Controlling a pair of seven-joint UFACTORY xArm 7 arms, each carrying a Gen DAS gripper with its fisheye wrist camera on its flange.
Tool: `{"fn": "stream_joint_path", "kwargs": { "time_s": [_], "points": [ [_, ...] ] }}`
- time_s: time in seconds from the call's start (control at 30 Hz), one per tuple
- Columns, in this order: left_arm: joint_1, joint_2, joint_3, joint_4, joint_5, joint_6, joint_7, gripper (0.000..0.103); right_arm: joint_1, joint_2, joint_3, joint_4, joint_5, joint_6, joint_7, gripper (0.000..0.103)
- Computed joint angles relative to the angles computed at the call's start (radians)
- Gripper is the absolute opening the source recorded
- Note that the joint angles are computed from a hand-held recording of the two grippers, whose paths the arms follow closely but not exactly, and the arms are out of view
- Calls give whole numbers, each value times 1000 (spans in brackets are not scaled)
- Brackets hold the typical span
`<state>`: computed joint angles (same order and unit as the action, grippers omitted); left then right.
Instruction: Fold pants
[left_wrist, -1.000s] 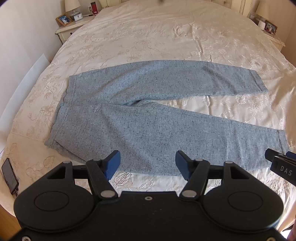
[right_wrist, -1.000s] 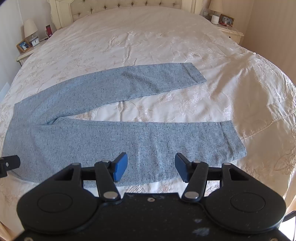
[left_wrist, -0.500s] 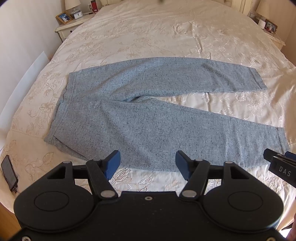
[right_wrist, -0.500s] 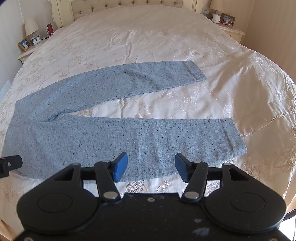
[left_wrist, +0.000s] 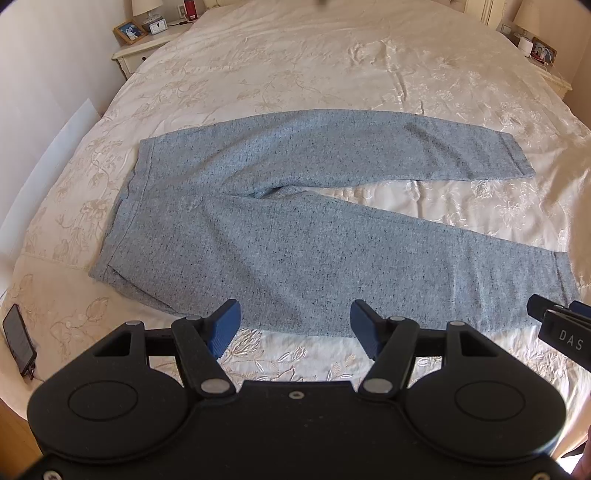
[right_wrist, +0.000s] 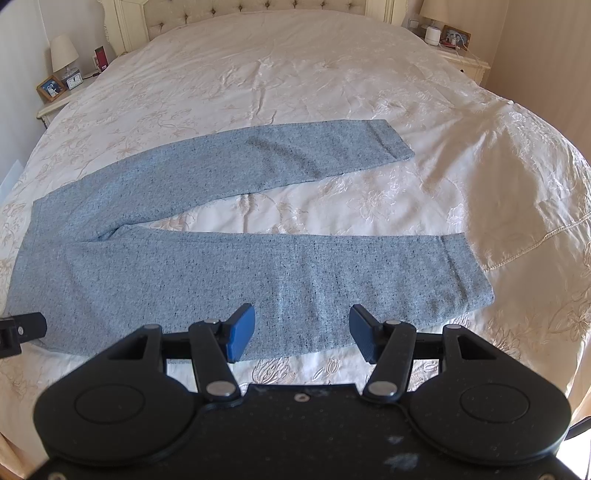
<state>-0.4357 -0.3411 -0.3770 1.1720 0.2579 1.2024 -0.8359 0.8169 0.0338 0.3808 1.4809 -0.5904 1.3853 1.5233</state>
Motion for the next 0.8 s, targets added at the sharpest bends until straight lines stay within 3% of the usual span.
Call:
{"fn": "stream_joint_path", "kwargs": {
  "time_s": [0.53,0.8],
  "points": [
    [-6,2,4,-7,-6,-2,8,67,4,-9,2,-22,-11,-17,24,60],
    [11,-13,34,-117,-27,-69,2,67,-19,-46,4,-133,-10,-98,81,58]
  ]
}}
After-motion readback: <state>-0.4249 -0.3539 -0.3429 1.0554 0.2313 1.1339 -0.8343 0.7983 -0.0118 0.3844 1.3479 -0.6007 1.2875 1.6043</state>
